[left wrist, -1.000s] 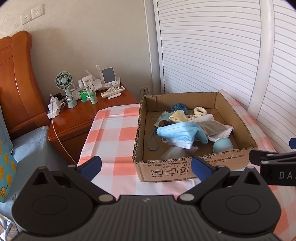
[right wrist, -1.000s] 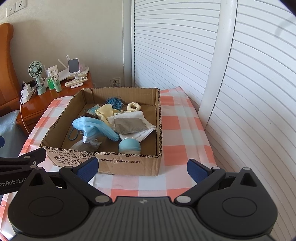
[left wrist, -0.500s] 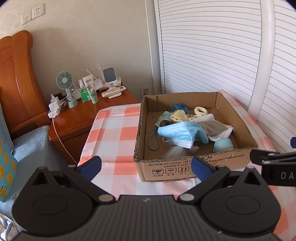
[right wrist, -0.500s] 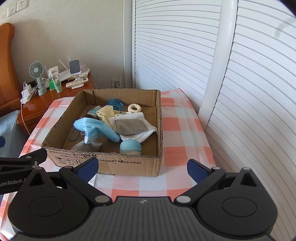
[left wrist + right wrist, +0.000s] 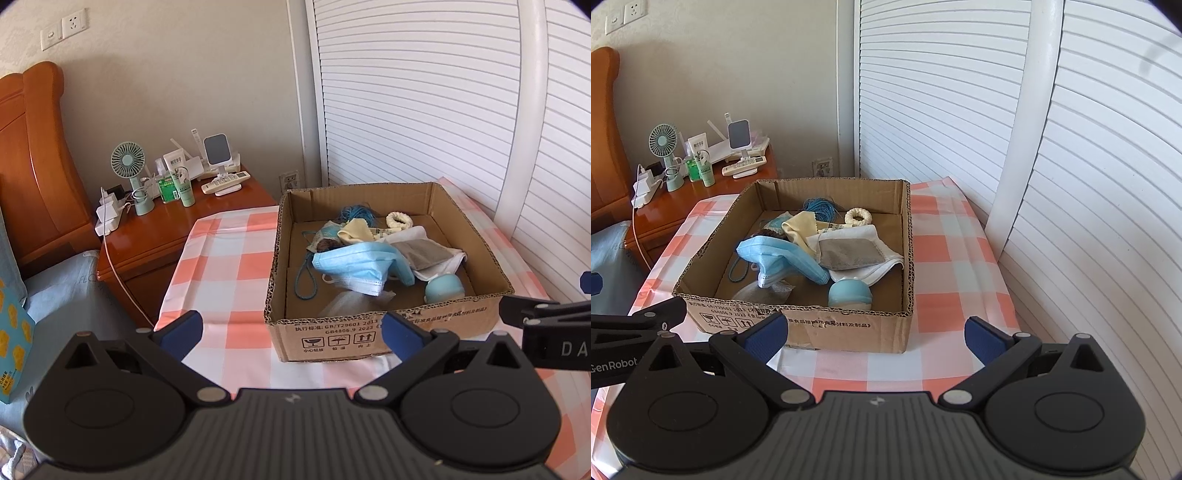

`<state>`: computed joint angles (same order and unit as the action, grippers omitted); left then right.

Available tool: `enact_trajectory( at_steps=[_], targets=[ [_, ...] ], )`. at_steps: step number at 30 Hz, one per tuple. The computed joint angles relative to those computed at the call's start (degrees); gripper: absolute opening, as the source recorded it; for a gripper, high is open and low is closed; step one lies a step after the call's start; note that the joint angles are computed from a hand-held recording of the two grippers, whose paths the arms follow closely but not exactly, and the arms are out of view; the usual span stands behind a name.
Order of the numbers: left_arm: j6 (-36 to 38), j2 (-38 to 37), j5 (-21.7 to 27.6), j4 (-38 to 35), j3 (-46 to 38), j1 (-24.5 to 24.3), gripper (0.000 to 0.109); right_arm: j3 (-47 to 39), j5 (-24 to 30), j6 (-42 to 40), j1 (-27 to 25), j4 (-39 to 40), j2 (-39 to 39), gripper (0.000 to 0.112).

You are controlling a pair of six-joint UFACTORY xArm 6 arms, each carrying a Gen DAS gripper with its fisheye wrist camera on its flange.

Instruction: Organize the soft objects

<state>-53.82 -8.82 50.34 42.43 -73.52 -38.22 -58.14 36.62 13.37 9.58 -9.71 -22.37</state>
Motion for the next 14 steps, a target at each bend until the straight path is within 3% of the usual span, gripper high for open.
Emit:
enact_trajectory(
  at_steps=[14],
  targets=[
    [-0.03, 0.19, 0.28, 0.01, -0.19, -0.14, 0.102, 0.21, -0.16, -0.55, -0.12, 0.61, -0.13, 0.103]
  ],
)
